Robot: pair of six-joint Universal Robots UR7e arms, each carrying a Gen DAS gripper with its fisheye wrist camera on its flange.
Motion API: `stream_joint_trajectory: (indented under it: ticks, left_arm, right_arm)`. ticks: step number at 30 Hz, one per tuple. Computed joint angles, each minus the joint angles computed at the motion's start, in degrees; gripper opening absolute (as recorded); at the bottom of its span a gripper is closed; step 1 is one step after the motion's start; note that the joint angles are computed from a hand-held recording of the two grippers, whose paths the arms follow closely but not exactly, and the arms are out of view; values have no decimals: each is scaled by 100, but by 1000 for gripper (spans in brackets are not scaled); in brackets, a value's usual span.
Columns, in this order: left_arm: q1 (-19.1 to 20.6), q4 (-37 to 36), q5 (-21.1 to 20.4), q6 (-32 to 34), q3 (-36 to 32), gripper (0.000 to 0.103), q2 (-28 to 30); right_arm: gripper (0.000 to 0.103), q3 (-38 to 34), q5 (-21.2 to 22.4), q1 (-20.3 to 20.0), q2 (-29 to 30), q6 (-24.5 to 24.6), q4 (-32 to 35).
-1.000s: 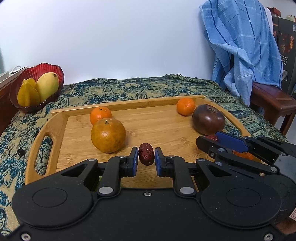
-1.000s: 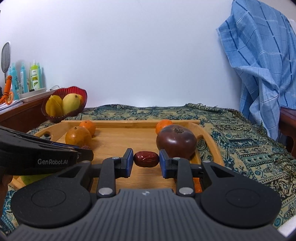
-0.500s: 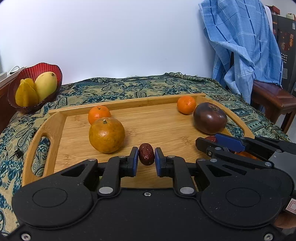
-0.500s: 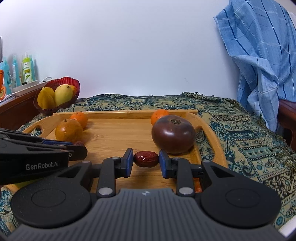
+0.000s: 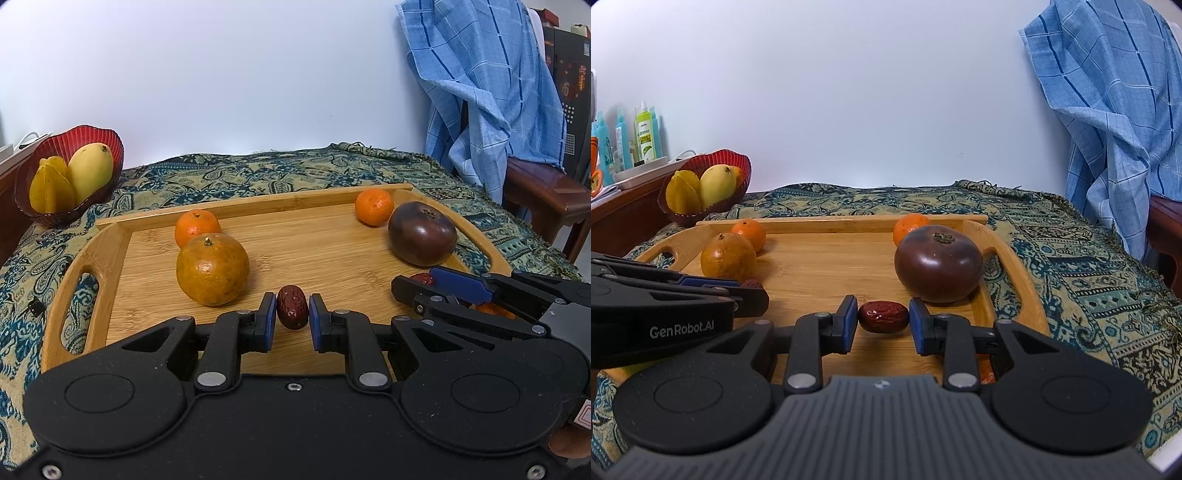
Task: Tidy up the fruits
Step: 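Lower the left tool's date toward the tray while the right tool lowers its date, then open the left tool to release its date while the right tool releases its date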
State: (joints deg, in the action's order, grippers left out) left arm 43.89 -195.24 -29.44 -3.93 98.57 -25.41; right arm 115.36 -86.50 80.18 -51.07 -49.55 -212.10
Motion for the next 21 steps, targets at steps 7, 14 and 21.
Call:
stream_joint_trajectory:
  ticks: [7,14,21]
  left_arm:
    - [31,-128,-6,96,-27,19,42]
    - [16,-154,6,84,-17,19,42]
    - [16,-175,29,88,-10,19,42]
  right_arm:
    - [38,-8,-13,3,12,-18,3]
    - [39,-3,3,1,13,-30,16]
    - [39,-5,17,-2,8,-18,22]
